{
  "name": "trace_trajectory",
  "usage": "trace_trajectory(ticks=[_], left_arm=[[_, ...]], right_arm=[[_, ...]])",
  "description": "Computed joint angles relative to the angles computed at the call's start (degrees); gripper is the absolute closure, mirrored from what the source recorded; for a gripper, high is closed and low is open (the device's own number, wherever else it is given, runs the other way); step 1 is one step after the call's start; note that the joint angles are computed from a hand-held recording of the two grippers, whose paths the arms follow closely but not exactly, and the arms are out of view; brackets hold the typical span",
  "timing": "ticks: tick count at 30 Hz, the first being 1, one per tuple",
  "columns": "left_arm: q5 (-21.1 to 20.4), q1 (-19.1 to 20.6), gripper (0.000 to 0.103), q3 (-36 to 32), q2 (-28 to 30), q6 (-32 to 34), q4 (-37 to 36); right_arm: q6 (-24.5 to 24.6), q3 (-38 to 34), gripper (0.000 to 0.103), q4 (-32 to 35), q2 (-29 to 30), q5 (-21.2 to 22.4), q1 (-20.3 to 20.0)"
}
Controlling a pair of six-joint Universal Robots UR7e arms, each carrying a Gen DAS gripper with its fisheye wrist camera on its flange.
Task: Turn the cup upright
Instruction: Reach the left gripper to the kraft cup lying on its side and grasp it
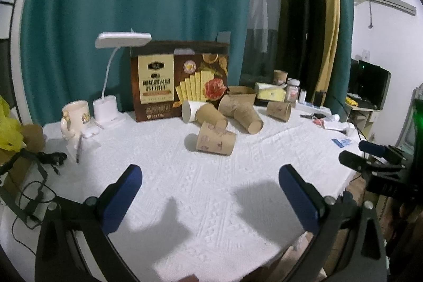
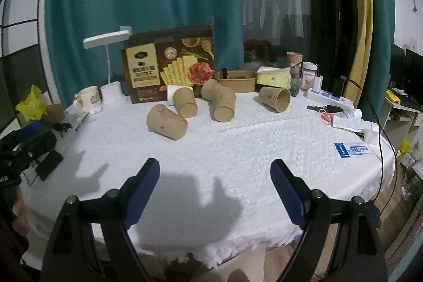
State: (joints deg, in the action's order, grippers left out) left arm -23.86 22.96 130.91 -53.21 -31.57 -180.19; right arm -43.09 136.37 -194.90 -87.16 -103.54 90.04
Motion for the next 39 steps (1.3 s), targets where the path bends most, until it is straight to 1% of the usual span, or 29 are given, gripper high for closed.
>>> trace_trajectory(ticks=[5,9,13,15,17,22,26,30,35,36,38,39], left_arm=[[-5.17,5.20,0.000,-4.87,1.29,1.59,4.48],[-9.80,9.36,0.000,-9.98,4.32,5.98,4.15],[-13.24,12.95,0.000,-16.31,8.34,10.56,3.79],[-15.30,15.07,0.000,-20.34,10.49,11.72,5.28],[-16.23,16.56,0.000,-24.60,12.87,12.69,7.39],[-19.64,19.42,0.000,-34.95,18.27,18.14,9.41],[-24.17,22.22,0.000,-45.26,23.04,19.69,14.75],[-25.50,24.12,0.000,-56.40,29.04,21.51,20.36],[-28.39,26.64,0.000,-68.45,35.57,20.23,27.63],[-28.05,27.00,0.000,-71.09,37.13,20.28,29.16],[-27.66,27.57,0.006,-75.37,39.50,19.35,32.54],[-26.68,27.82,0.007,-77.48,40.71,18.90,34.24]], right_arm=[[-0.40,-3.82,0.019,-1.08,3.96,-2.18,-1.77],[-0.49,-8.39,0.019,0.50,6.68,-3.27,-3.84],[-0.77,-13.24,0.019,3.04,9.18,-3.26,-5.82],[-1.21,-17.49,0.019,5.35,11.51,-3.68,-6.96],[-1.71,-20.56,0.019,6.72,13.46,-3.90,-7.56],[-3.04,-28.60,0.019,10.10,18.66,-4.91,-8.74],[-3.90,-34.50,0.019,12.95,22.04,-4.93,-9.54],[-3.73,-38.49,0.019,15.38,24.09,-5.00,-10.09],[-2.48,-41.11,0.019,18.16,24.94,-4.40,-11.20],[-2.34,-41.14,0.019,18.40,24.84,-4.24,-11.41],[-1.94,-41.18,0.019,18.85,24.61,-3.83,-11.90],[-1.74,-41.16,0.019,19.03,24.45,-3.50,-12.18]])
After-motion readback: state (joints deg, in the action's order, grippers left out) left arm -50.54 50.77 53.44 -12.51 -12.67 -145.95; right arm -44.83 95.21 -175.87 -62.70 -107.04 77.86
